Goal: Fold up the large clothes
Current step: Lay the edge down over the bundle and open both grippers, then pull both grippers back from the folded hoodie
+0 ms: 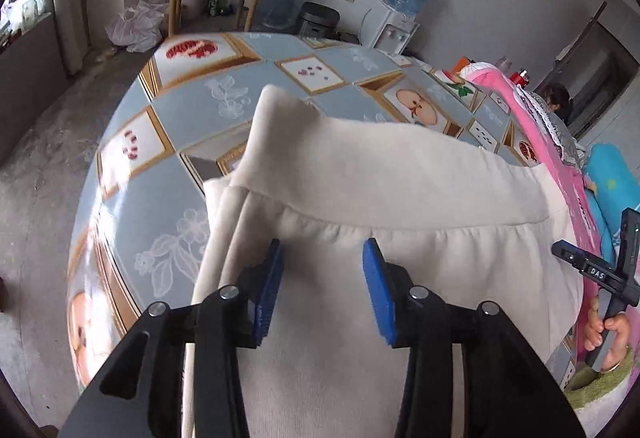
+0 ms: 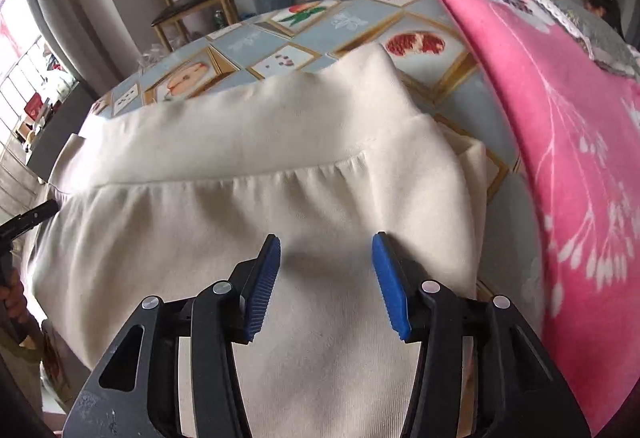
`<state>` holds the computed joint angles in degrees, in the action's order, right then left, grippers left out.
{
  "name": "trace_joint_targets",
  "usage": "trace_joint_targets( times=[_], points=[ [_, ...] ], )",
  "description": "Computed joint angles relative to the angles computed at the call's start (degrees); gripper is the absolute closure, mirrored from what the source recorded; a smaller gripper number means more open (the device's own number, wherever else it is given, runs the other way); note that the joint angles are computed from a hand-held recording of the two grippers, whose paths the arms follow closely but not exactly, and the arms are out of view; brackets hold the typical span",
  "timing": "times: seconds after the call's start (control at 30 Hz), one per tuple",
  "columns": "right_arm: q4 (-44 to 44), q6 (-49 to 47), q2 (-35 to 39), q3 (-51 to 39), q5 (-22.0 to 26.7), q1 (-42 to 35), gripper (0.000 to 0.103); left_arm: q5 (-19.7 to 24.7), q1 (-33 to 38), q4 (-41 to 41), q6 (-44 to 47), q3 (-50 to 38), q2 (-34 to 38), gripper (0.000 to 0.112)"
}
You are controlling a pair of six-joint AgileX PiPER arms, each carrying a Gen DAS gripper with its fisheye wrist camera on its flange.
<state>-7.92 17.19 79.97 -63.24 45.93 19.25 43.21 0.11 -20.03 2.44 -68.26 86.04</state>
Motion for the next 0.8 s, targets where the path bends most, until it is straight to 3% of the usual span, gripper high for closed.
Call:
trace_joint_targets(
  times=[0.2, 0.3, 0.4, 0.53, 0.7, 0.8],
  points=[
    [0.44, 0.31, 11.72, -16.0, 1.41, -0.4, 0.046, 4.17, -2.93, 6.29, -7.61, -15.64, 13.08, 0.063],
    [2.98, -0.44, 17.7, -19.87, 4.74, -4.54, 0.048, 1.94, -2.12, 5.76, -7.68, -14.43, 13.62, 0.063],
    [3.88, -0.01, 12.52, -16.49, 4.96, -4.91, 0.052, 3.77, -2.82, 8.15, -8.61, -12.68, 9.24, 0.063],
    [5.63, -0.35, -3.24, -5.63, 4.9, -1.09, 0.041, 5.22, -6.73, 9.93, -6.65, -5.41, -1.78, 0.063],
    [-7.72, 18.78, -16.03, 8.17, 8.16, 17.8, 0.034, 4.78, -19.8, 19.78, -14.98, 5.82, -11.45, 0.054],
    [-13.86, 31.55, -14.73, 14.69, 7.18, 25.28, 0.034, 1.27, -27.87, 33.03, -27.99, 11.84, -11.02, 0.053]
  ],
)
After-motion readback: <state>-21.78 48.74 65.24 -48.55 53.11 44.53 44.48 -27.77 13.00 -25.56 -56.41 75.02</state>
